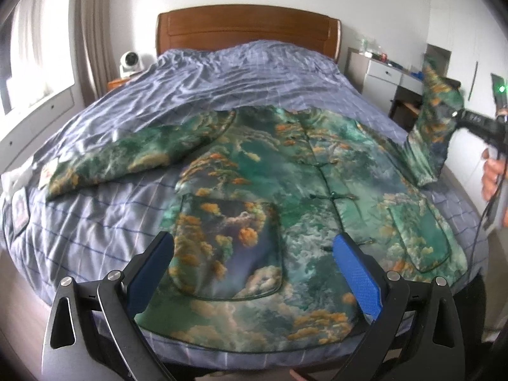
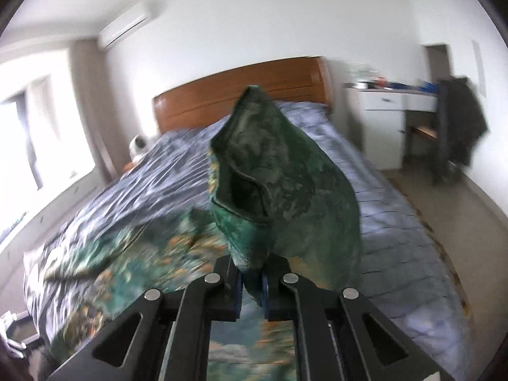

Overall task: Fold large clothes
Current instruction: 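Grasp a sleeve cuff with the right gripper and lift it, then lay the held sleeve across the jacket body and open the right gripper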

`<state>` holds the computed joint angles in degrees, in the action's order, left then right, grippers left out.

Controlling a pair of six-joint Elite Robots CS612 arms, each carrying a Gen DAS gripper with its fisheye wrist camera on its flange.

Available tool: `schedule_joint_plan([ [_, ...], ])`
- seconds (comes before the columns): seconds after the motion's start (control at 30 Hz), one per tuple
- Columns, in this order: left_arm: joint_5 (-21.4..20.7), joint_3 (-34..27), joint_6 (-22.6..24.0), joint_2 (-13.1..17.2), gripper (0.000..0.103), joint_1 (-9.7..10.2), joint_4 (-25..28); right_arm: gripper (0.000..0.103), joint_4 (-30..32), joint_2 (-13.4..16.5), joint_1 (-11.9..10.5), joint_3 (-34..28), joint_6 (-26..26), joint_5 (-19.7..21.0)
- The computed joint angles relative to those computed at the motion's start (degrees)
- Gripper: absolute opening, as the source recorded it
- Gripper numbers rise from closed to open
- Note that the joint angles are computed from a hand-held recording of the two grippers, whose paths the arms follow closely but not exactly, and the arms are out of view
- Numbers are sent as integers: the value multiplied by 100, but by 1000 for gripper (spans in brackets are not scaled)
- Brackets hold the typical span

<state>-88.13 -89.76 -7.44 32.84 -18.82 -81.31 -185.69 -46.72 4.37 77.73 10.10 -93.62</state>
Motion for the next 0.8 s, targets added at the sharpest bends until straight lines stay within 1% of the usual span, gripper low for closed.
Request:
schedule_joint_plan([
  [0.1, -8, -6, -92, 9, 100, 29, 72, 8, 404, 247, 155, -335, -146, 214],
  [0.2, 7, -4, -114, 17, 100, 40, 113, 8, 688, 406, 300, -448, -270, 323],
  [0.23, 7, -7, -99, 23, 100, 39, 118, 8, 819, 474, 353, -485, -350, 323],
  [0.27, 5, 8, -52, 19, 100, 37, 136, 9, 878, 474, 399, -448, -398, 294],
  [0.37, 22, 107, 146, -8, 100, 25, 175, 9, 1213, 689, 525, -622, -629, 76],
  [0.43, -27, 238, 261, -64, 100, 29, 237, 13, 1340, 755, 568, -628, -653, 16],
  [0.5, -201, 425, 331, -151, 100, 52, 253, 19, 1533, 759, 573, -590, -545, 6],
  [0.53, -305, 531, 362, -199, 100, 62, 227, 34, 1662, 737, 565, -564, -504, 85],
  [0.57, -437, 665, 411, -258, 100, 70, 184, 49, 1813, 719, 543, -529, -480, 268],
  [0.6, -547, 782, 445, -312, 100, 75, 156, 55, 1861, 685, 526, -451, -453, 439],
  [0.63, -700, 933, 469, -383, 100, 81, 139, 59, 1835, 668, 528, -399, -435, 514],
  [0.7, -1258, 1304, 460, -557, 100, 115, 147, 59, 1649, 532, 520, -119, -485, 723],
  [0.73, -1666, 1524, 418, -654, 100, 146, 145, 59, 1528, 450, 511, 36, -502, 764],
  [0.77, -2169, 1824, 364, -782, 100, 176, 169, 59, 1409, 405, 525, 142, -480, 761],
  [0.8, -2540, 2084, 340, -891, 100, 192, 190, 59, 1200, 304, 512, 350, -426, 786],
])
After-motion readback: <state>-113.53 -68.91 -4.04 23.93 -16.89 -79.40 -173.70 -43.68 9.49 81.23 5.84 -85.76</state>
